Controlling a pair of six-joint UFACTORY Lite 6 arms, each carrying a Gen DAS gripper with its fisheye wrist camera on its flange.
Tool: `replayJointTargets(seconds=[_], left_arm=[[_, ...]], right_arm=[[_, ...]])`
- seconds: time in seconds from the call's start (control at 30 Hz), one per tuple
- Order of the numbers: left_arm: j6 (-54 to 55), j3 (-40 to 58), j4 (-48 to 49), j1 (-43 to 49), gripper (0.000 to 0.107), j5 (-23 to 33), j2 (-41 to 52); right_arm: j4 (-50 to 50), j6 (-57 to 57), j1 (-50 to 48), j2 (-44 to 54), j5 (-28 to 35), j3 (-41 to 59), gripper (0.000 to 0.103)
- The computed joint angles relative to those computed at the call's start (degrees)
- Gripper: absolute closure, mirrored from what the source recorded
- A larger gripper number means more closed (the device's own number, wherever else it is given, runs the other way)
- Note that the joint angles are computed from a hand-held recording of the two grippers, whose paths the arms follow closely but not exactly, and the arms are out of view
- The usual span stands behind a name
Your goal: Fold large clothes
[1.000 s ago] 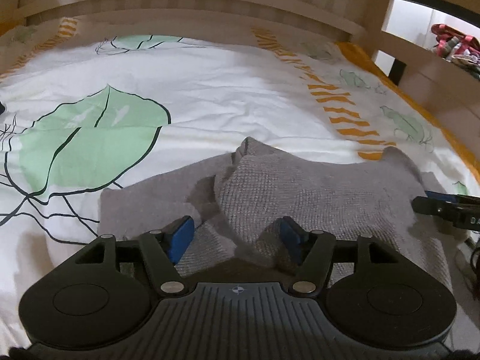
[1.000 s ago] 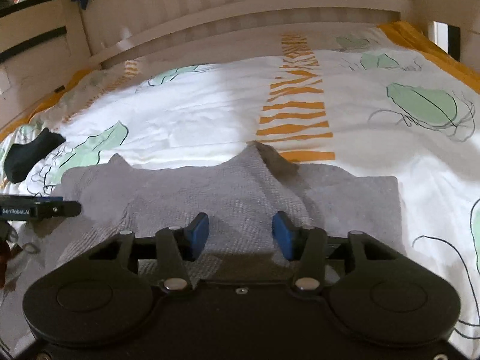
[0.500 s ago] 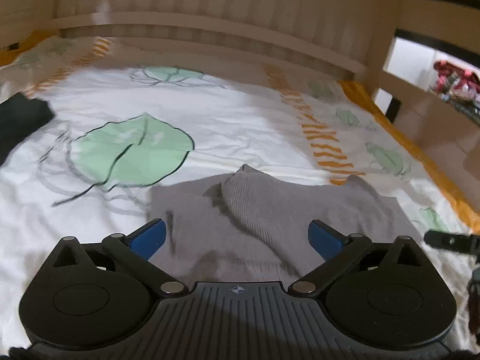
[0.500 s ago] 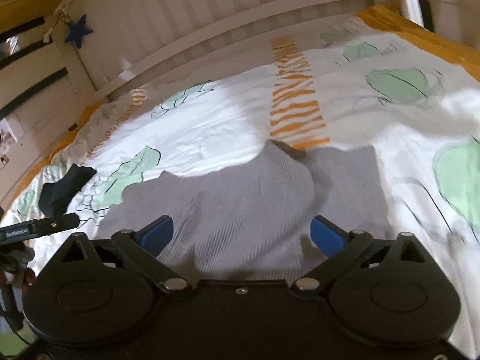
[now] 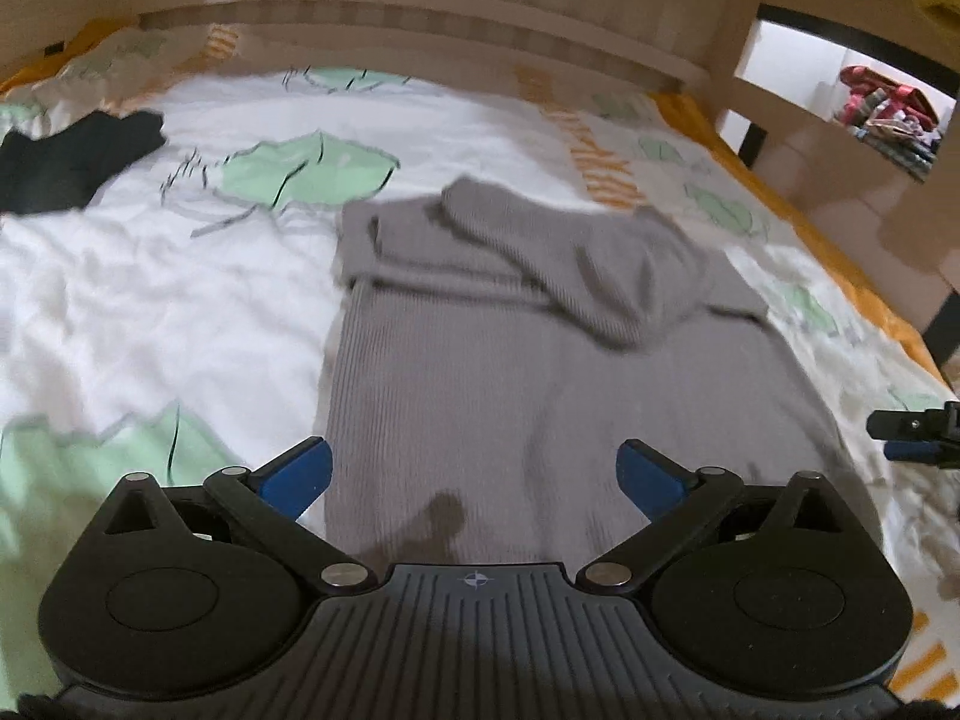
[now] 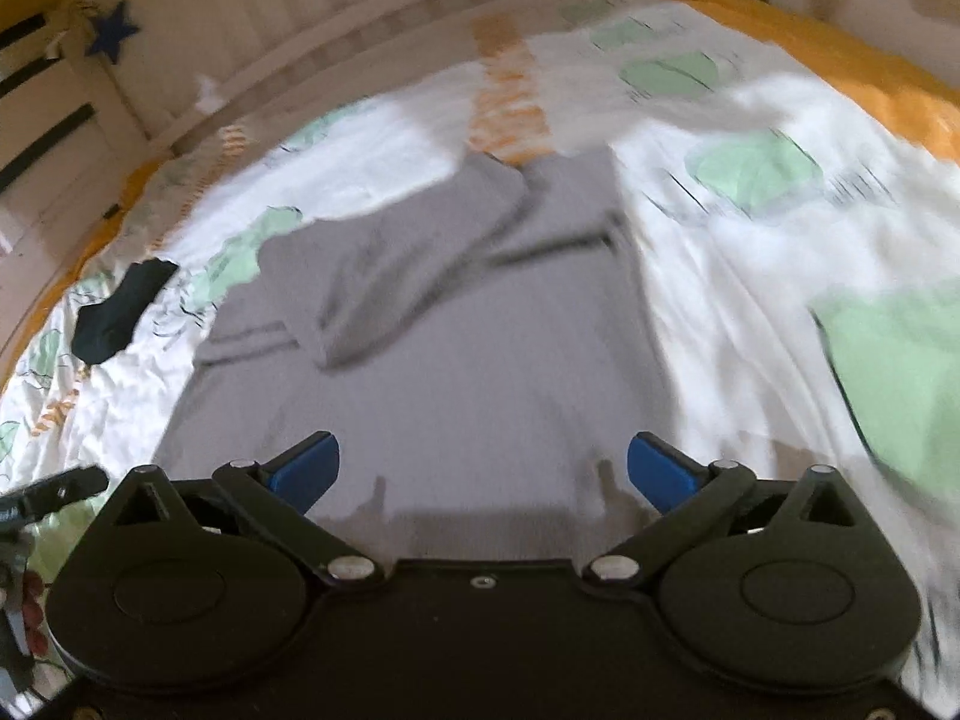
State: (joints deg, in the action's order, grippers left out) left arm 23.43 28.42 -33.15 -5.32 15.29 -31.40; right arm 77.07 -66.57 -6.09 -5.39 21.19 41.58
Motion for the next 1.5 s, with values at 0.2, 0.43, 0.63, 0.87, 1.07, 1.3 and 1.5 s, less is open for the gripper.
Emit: replayJointTargets(seconds=[0.2,0.43,0.63,0.87,1.07,1.3,1.5], left_arm=[[-5.44,-8.36,5.29,1.28,0.004,6.11,-11.49],[-0.94,-16.32,2.50,7.00,0.004,12.58,-19.08],[-3.61,-17.33,5.23,4.29,0.004,10.32,-16.98],[-4.52,-16.42,4.44,-0.77,0.004,2.61,-8.66],[1.49,-17.42,-1.55,1.41,0.005,3.60,-10.10],[8.95,-17.23,-7.99,4.74,0.014,6.34,-10.87],[15.39,-17.75,-14.37,9.41,0.055,9.38,-12.56]], right_arm=[[-6.43,6.57,-5.97,-7.72,7.70,-9.17,0.001],[-11.41,9.53,-3.62,-16.23,8.43,-16.74,0.001],[-12.58,8.32,-2.28,-17.62,7.42,-19.62,0.001],[-12.55,7.32,0.19,-12.95,4.89,-18.32,0.000],[-12.37,5.53,-1.58,-12.52,7.42,-17.92,0.000],[-9.14,3.71,-12.73,-13.79,17.66,-17.52,0.016],[-11.37,7.18,-15.28,-10.50,17.10,-15.99,0.057]])
